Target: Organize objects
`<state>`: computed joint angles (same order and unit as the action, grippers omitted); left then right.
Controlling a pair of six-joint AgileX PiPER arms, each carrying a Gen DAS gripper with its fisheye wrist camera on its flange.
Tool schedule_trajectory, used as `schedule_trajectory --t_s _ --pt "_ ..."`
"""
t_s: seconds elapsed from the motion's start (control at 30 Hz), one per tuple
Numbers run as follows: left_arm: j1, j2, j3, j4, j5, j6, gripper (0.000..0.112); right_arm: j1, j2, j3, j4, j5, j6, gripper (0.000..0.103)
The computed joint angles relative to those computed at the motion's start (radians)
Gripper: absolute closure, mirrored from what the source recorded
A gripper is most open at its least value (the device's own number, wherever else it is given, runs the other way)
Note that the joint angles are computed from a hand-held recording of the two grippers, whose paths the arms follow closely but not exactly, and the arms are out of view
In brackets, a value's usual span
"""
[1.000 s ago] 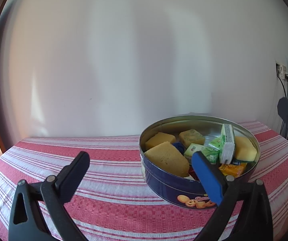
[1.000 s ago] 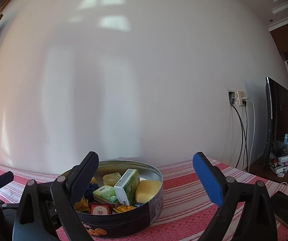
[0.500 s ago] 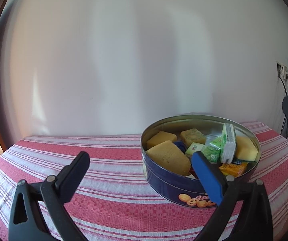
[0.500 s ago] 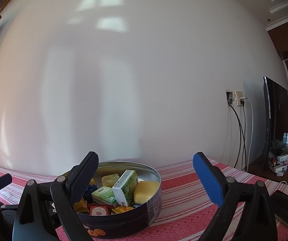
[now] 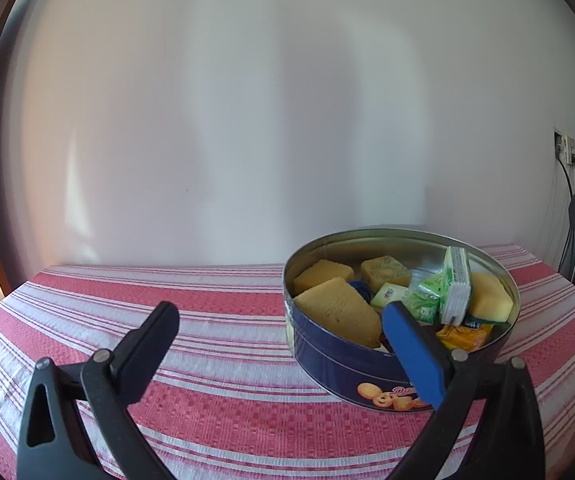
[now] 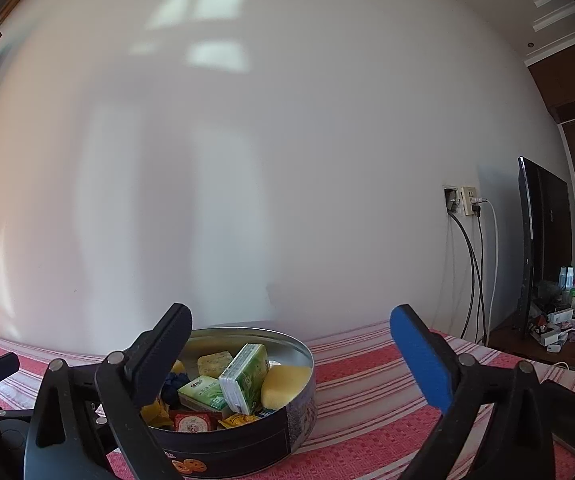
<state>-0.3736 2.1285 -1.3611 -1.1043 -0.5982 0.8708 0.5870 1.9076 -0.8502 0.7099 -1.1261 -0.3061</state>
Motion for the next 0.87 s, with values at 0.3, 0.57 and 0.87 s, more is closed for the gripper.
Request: schedule_trajectory --t_s 0.3,0.57,0.87 --pt "-0.002 0.004 -0.01 -0.024 0.007 0.026 0.009 -0.01 -0.024 0.031 -0.023 -0.002 0.007 0.002" --pt "0.005 -0.001 -0.004 -0.025 0.022 0.022 0.009 -0.013 -0.019 0.022 -0.017 0.002 0.003 0.002" --pt "0.004 0.007 -0.026 -0.062 0.044 0.066 0.009 -0.022 -0.033 0.032 -0.028 0.017 0.009 0.002"
